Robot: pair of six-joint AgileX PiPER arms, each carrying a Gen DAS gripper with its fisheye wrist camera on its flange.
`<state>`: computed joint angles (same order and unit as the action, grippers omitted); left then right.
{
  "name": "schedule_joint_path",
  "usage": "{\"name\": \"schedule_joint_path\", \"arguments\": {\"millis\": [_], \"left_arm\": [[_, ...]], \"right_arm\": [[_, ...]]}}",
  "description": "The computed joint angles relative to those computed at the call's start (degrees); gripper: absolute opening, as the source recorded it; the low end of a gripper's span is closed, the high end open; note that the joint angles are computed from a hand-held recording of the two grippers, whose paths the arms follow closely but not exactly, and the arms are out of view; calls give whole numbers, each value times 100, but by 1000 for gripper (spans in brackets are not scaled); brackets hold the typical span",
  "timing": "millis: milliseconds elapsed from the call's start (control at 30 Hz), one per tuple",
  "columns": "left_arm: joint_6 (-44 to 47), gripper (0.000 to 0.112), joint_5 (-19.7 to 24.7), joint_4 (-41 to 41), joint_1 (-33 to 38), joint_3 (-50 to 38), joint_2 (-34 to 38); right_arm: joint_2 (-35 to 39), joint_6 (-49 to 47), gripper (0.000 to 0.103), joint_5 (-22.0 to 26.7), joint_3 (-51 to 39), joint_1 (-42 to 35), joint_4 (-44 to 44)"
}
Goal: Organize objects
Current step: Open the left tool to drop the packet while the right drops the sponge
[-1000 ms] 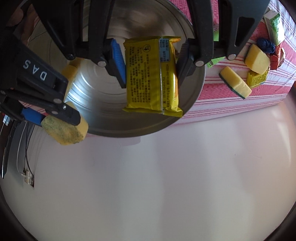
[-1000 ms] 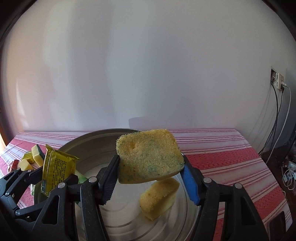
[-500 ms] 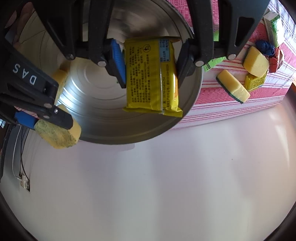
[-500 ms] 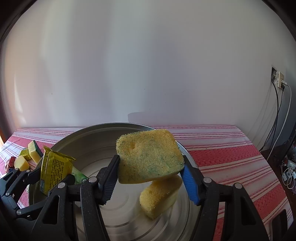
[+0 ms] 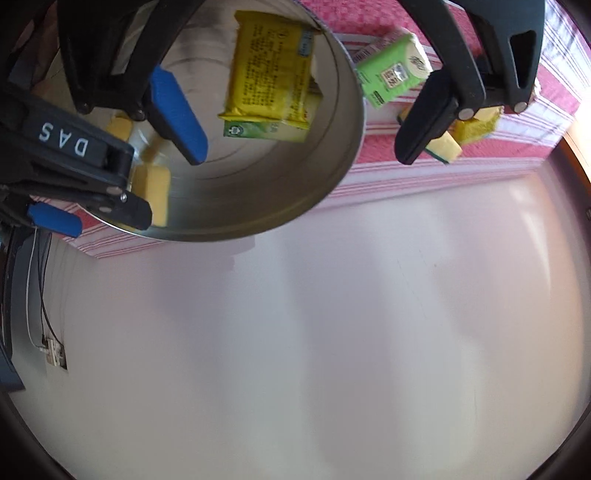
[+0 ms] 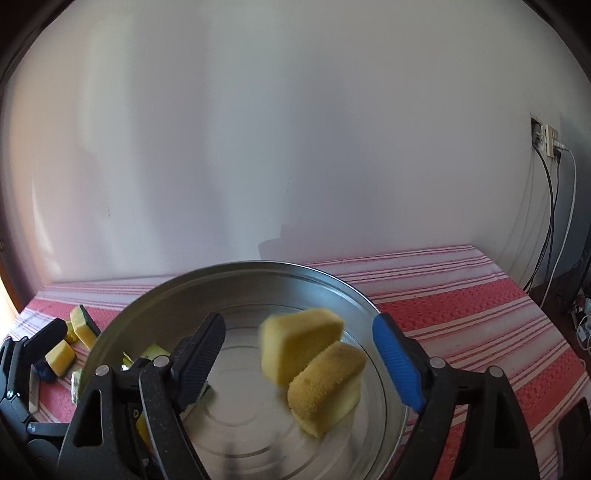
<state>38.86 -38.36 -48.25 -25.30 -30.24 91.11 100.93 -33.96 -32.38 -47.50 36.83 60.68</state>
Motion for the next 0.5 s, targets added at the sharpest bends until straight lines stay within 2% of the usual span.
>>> {"name": "schedule_joint_path", "arguments": {"millis": [67,200,267,367,500], "left_arm": [[97,103,-124,-81,-61,14,73],[52,103,9,16,50,-21,145],[-181,103,102,399,358,-12,163],[-228,103,97,319,331,151,-12],[-493,103,190,571,535,152,26]], "right_arm": [[-10,285,85,38,41,-65,-235],[-75,889,85,7,189,-71,-666],[-97,1205,85,15,249,-74,-914],[-98,1633,85,-40,324,-81,-1341],[-53,1668,85,-286,369,46,-1405]]}}
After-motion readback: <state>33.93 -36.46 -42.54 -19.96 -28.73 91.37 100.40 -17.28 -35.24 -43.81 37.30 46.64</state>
